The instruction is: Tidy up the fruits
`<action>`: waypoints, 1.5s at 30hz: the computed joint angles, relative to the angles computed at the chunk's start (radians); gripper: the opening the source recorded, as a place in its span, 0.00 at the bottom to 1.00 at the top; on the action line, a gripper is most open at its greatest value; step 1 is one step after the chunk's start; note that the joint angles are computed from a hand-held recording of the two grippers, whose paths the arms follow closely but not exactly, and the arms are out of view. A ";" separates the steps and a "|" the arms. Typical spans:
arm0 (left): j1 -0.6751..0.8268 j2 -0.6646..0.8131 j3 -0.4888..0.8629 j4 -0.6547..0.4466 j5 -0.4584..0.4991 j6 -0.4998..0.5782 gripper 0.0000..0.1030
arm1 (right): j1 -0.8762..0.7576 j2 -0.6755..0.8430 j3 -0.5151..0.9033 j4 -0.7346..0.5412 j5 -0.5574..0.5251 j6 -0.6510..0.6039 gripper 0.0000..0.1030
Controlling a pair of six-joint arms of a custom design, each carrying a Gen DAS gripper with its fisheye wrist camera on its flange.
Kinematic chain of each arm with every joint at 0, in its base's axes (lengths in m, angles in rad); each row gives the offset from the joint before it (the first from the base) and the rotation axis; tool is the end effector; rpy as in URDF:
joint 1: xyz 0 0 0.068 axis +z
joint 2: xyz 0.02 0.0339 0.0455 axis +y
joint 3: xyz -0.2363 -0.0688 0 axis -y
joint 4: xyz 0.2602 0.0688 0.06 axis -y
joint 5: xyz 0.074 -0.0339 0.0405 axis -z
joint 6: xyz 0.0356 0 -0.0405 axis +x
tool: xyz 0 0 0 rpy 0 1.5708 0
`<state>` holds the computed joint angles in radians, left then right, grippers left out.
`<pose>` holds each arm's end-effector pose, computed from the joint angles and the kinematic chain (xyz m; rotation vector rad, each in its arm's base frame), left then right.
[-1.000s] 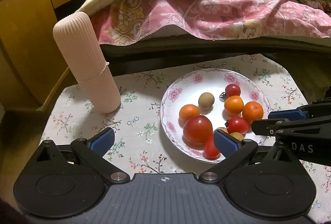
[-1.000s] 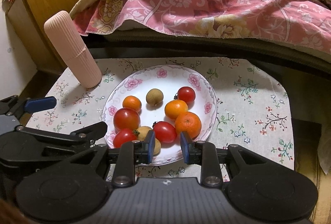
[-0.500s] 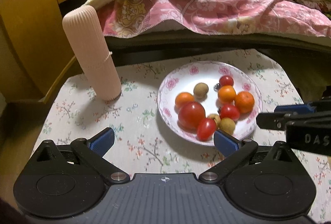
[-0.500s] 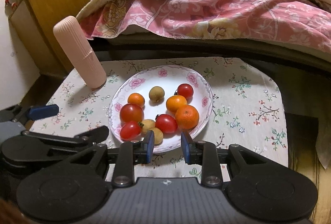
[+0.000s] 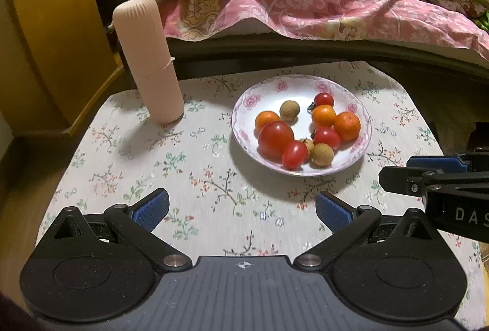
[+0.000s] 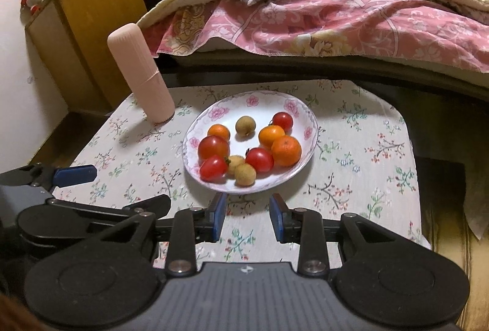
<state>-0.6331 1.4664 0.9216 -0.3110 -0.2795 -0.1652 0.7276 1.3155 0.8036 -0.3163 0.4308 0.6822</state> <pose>0.2638 -0.1814 0.1833 0.4301 2.3442 -0.0370 0.2253 0.1808 0.1886 0.1439 2.3078 0.1973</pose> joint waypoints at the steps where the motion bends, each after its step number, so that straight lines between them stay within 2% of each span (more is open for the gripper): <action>1: -0.001 -0.009 -0.007 -0.003 0.003 -0.001 1.00 | 0.011 -0.006 -0.004 -0.004 0.008 0.008 0.32; 12: -0.018 -0.159 -0.114 -0.047 0.024 -0.038 1.00 | 0.148 -0.083 -0.058 -0.079 0.089 0.154 0.32; 18: -0.065 -0.237 -0.180 -0.084 -0.035 -0.068 1.00 | 0.244 -0.097 -0.072 -0.120 0.138 0.243 0.33; 25: -0.094 -0.321 -0.232 -0.134 -0.055 -0.104 1.00 | 0.326 -0.102 -0.088 -0.157 0.169 0.328 0.33; 45: -0.207 -0.487 -0.310 -0.299 -0.145 -0.261 0.99 | 0.499 -0.092 -0.081 -0.251 0.245 0.500 0.33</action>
